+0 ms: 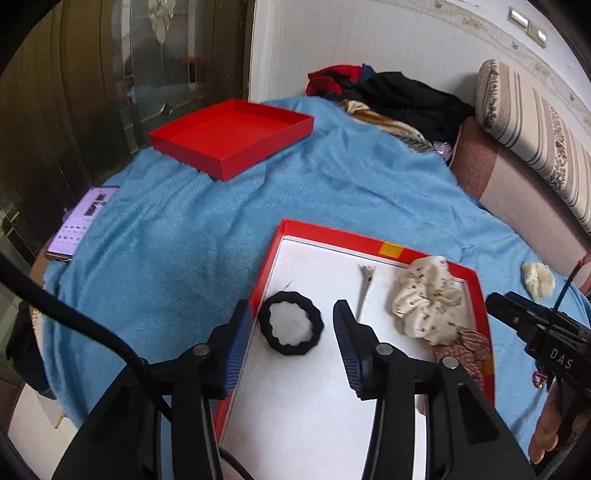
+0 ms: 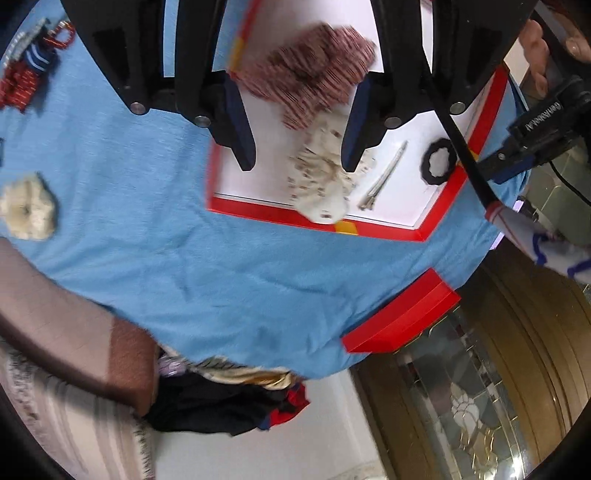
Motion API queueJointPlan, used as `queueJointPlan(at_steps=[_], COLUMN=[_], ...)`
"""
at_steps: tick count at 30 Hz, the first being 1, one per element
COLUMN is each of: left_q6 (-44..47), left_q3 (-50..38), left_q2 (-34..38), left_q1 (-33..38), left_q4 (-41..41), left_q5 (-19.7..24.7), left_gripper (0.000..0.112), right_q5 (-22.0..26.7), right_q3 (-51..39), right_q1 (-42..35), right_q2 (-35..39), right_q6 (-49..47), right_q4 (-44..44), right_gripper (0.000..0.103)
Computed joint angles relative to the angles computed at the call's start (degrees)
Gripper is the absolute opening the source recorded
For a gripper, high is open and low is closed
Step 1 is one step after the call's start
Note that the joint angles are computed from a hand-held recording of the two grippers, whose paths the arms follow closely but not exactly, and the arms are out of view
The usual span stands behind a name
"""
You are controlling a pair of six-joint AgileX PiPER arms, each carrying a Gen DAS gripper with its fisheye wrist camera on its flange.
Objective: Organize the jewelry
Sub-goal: 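Move both tools back over the remaining accessory pile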
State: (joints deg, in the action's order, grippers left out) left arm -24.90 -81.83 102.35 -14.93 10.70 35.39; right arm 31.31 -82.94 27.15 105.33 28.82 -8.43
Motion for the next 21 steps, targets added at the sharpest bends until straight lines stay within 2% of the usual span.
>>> queueJointPlan(at_steps=[4,8,12,15,21], left_q6=[-2.71,-7.15,-13.03,-17.15,-19.82], left_q3=[3.18,5.1,6.34,5.34,2.35], left_q2=[-3.64,-5.89,-7.74,-7.58,-5.92], left_q1=[-2.78,-7.45,-14.25,-20.68,-28.91], left_q4=[1.61,5.32,11.15,16.76,21.45], left_q5=[-0.15,1.57,3.48,6.64,10.25], left_gripper=[0.05,0.05,0.05,0.05,0.05], right_q5=[-2.48,-4.49,-5.07,-4.79,-5.51], right_q3=[9.43,19.53,28.8,34.72,43.3], right_q1=[-1.13,-2.63,-3.6,-4.37,-10.46], right_q2=[-7.43,-15.49,-22.91,-27.79,-35.56], right_q6=[3.52,8.44,13.41,16.45,12.92], right_q4=[-3.11,-6.69,-10.64,-13.24,-9.18], right_gripper=[0.053,0.053,0.053,0.053,0.053])
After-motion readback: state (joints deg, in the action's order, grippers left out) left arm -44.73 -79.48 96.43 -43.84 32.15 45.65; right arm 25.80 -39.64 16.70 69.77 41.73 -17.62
